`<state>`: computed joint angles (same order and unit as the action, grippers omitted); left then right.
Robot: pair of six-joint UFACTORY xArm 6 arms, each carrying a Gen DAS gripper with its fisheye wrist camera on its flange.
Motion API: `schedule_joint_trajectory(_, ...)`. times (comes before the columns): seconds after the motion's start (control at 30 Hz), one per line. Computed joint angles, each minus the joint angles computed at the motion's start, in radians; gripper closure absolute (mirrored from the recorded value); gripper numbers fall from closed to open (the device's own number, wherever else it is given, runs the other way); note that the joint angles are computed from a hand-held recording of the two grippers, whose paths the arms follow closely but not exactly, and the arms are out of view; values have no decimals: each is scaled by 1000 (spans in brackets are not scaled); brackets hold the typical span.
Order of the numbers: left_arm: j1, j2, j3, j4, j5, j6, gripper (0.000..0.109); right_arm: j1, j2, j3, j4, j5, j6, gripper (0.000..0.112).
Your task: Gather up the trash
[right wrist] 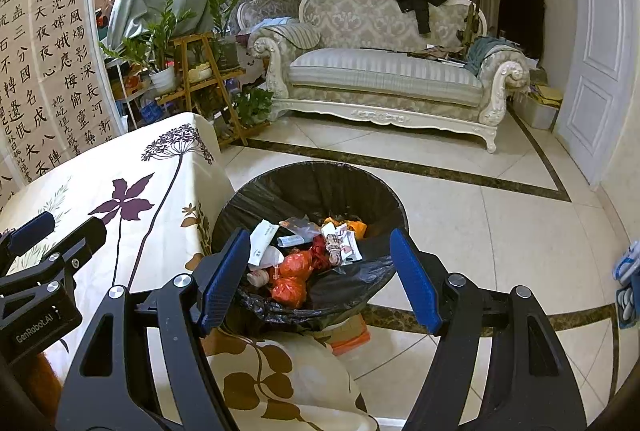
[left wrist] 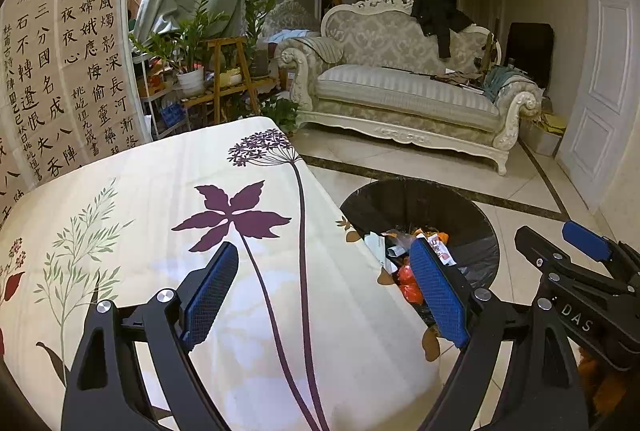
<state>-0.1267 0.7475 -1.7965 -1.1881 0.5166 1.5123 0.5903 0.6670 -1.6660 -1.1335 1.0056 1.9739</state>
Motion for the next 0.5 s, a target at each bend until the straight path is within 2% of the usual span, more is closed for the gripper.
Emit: schedule_joint_trajectory(0.5,3,4,-8,6,4,-6,24,1,3,-6,2,2,-2,42)
